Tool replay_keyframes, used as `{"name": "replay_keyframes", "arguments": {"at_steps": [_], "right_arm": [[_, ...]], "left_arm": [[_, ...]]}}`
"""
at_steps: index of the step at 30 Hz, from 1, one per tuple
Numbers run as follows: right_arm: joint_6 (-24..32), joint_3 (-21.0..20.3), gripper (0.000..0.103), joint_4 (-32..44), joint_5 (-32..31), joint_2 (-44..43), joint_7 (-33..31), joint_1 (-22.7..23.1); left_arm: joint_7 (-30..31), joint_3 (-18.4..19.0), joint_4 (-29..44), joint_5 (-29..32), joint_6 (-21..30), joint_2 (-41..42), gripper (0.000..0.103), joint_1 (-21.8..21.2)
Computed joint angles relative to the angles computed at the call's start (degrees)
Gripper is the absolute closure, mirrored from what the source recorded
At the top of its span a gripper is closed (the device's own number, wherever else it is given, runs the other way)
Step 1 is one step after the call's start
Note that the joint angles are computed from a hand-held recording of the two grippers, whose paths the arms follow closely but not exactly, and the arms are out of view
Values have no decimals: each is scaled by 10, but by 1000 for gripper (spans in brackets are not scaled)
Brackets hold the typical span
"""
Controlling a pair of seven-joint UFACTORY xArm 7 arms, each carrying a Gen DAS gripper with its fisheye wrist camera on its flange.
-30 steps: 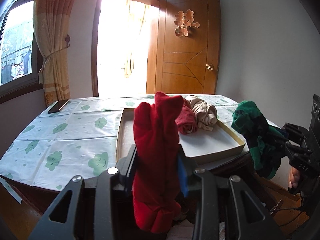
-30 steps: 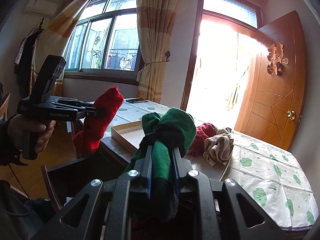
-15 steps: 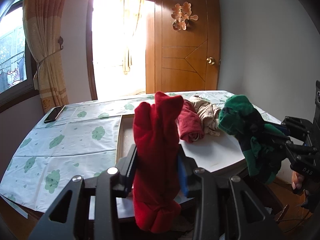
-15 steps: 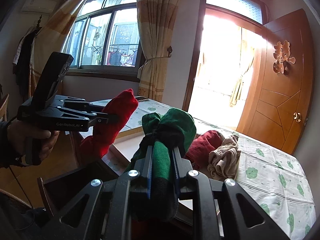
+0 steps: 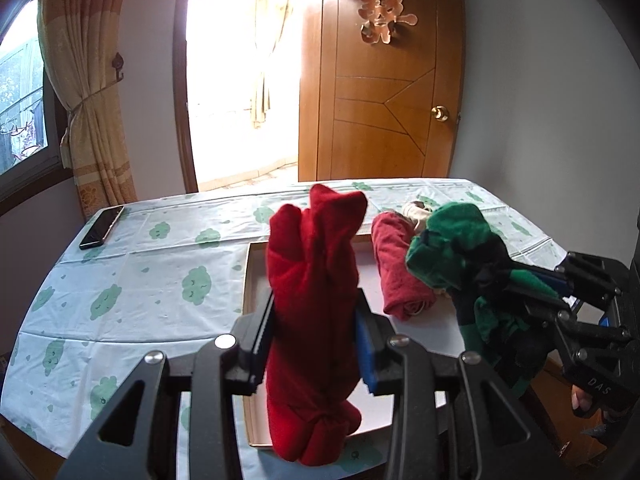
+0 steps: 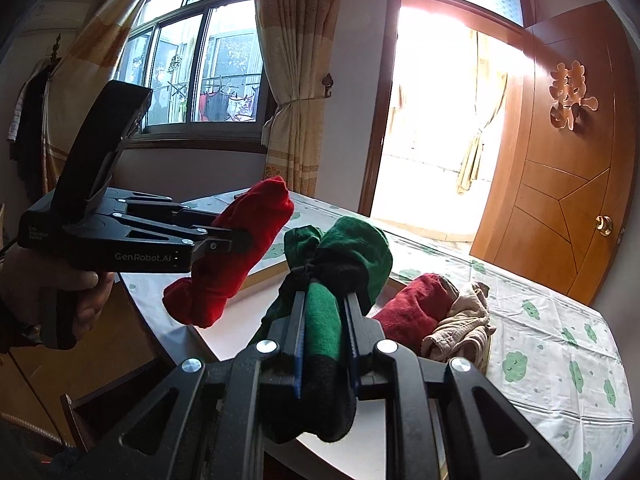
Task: Take underwear out of drawer
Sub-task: 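Lift both held socks out of the drawer toward the cardboard tray, then lower the red sock into the tray while the right tool lowers the green sock beside it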
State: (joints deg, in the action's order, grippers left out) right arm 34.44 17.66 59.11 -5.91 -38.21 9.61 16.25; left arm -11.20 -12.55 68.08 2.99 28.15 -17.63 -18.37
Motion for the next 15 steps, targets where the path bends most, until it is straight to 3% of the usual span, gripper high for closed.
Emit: {"name": "replay_keyframes", "arguments": {"at_steps": [15], "right_arm": [[53,13,85,118,-50,135,48,-29]], "left_arm": [[-21,11,129,19,54,126,68,1]]}}
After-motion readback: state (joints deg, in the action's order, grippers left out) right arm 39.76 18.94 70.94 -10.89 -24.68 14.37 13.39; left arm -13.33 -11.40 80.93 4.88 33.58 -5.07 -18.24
